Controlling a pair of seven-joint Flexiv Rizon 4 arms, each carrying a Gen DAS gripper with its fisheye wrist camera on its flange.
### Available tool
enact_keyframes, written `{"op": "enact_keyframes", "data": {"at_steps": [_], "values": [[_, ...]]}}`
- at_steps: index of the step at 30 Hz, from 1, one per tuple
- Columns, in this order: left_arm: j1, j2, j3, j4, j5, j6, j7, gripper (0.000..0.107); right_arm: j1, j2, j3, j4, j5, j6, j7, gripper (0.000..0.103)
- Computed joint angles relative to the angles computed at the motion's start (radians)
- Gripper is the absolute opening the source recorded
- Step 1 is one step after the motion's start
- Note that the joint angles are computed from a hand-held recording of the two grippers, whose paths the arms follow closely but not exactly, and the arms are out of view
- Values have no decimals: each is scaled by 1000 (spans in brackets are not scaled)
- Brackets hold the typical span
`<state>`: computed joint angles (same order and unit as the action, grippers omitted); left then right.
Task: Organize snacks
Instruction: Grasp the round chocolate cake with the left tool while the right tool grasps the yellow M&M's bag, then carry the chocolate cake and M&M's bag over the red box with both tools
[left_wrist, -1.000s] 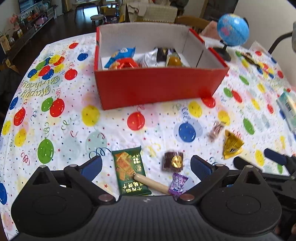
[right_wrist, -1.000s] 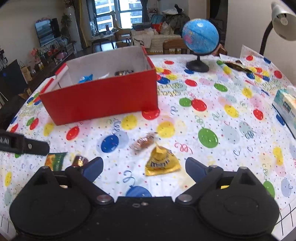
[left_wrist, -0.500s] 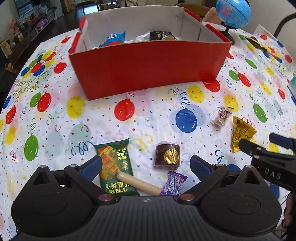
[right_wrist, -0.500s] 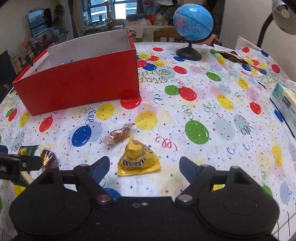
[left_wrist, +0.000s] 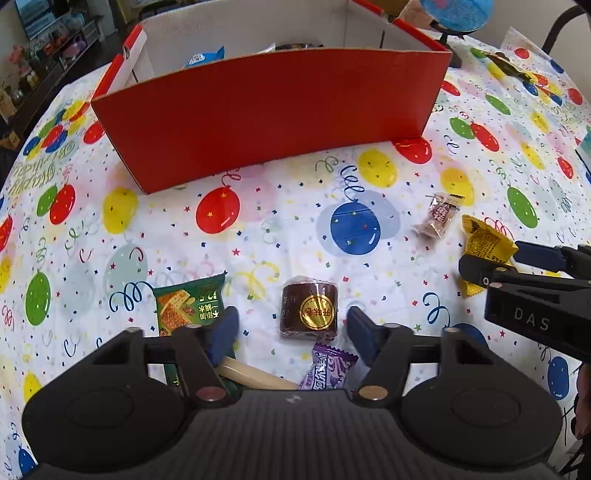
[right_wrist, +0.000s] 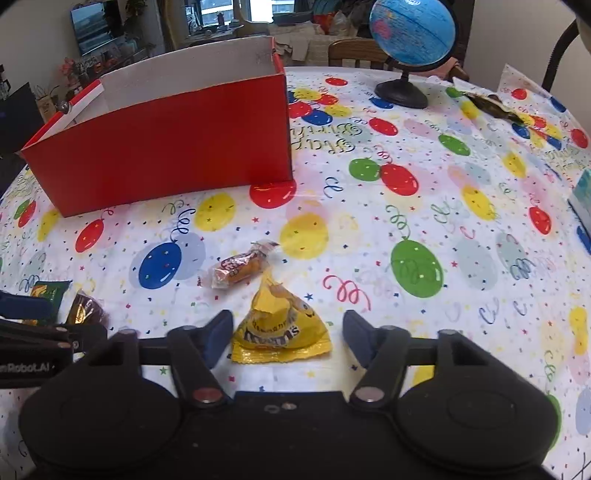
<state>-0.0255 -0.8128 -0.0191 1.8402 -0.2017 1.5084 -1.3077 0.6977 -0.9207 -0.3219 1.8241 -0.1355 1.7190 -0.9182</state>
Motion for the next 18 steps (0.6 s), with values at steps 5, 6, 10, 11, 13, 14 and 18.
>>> {"op": "enact_keyframes", "data": {"at_steps": [5, 6, 10, 11, 13, 14, 18], "values": [[30, -2, -29, -3, -16, -17, 0, 41, -24, 5, 30, -4, -4, 8, -12, 53], [36, -1, -36, -3, -19, -20, 2, 39, -29, 7, 36, -4, -4, 9, -14, 51], [44, 0, -42, -4, -27, -33, 6, 34, -25, 11, 32, -1, 1, 10, -16, 44], [44, 0, -42, -6, -28, -39, 8, 34, -20, 11, 26, 1, 1, 9, -17, 44], [49, 2, -46, -4, -32, -42, 10, 34, -21, 14, 30, 4, 3, 8, -17, 43], [55, 3, -53, -3, -34, -44, 13, 34, -22, 16, 32, 5, 4, 7, -16, 43], [72, 10, -67, 3, -44, -50, 22, 33, -6, 23, 20, 17, 15, 20, -12, 42]]}}
